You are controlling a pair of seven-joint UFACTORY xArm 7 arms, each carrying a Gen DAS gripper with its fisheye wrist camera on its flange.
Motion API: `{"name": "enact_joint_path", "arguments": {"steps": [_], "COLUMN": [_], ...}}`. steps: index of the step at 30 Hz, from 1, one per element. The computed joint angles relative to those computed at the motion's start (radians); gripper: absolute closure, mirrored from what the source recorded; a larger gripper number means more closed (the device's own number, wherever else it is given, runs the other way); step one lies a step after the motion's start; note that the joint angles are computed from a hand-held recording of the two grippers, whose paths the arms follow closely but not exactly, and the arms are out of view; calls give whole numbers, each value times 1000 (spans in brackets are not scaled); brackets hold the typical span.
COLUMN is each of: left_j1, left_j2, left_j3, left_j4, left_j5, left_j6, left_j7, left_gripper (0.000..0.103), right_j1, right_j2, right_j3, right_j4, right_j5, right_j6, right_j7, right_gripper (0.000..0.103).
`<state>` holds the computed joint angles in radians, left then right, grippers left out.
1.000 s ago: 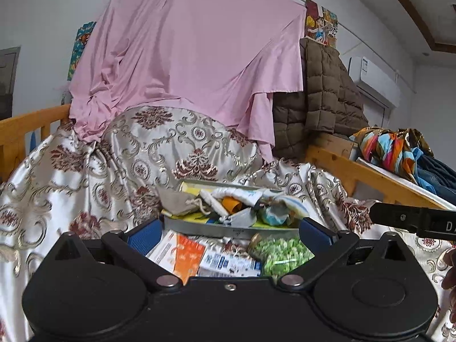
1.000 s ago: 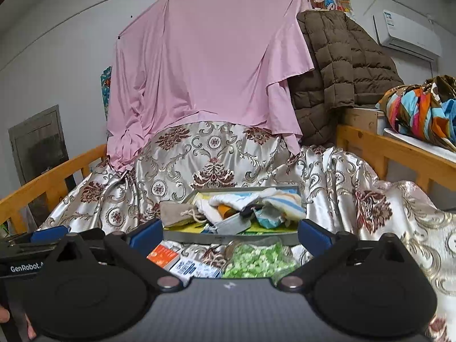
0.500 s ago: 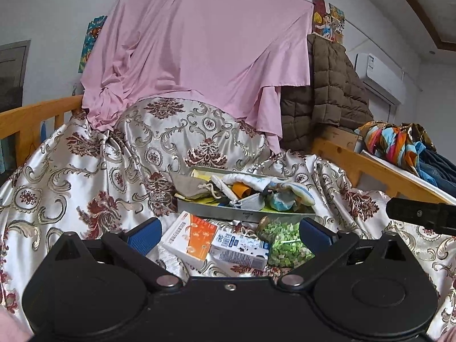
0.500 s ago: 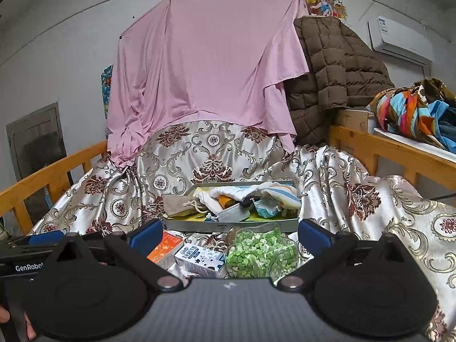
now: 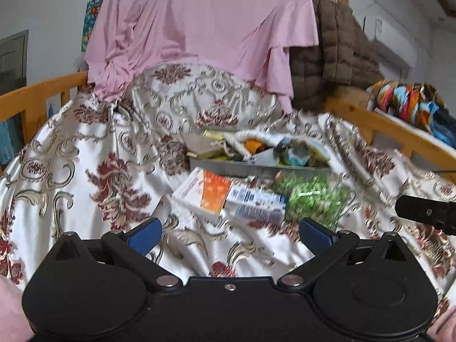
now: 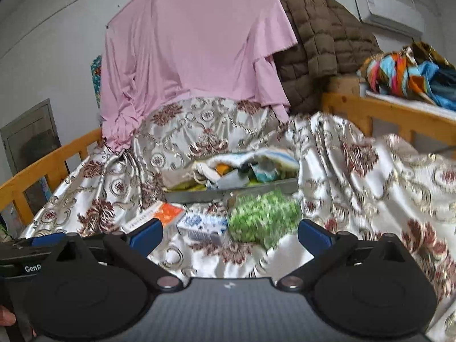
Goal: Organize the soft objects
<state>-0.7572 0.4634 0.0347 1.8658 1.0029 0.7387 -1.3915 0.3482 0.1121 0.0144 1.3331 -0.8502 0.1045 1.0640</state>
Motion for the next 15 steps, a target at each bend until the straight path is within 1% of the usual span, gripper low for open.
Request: {"name": "enact_joint_path", "arguments": {"steps": [3,6,9,15], "left_j1": [-1,2,3,3], "left_j2": [5,16,36,69], "left_j3": [2,-2,-7,0], "left_j4": [6,21,47,86], "left_j5": [-10,-32,-65,-127], "left_j6": [23,46,73,93], "left_j7": [-7,1,35,99], "left_gripper": [1,1,1,1], "right_j1": [-1,-9,-9,28], "right_j2": [10,28,49,86], "right_j3": [-1,11,20,-13], "right_j4": [-8,-7,-2,14], "right_j5": [10,80,160,202], "right_j6": [12,19,28,43], "right_j7": [8,-54,-136,-188], "right_gripper": [0,0,0,0]}}
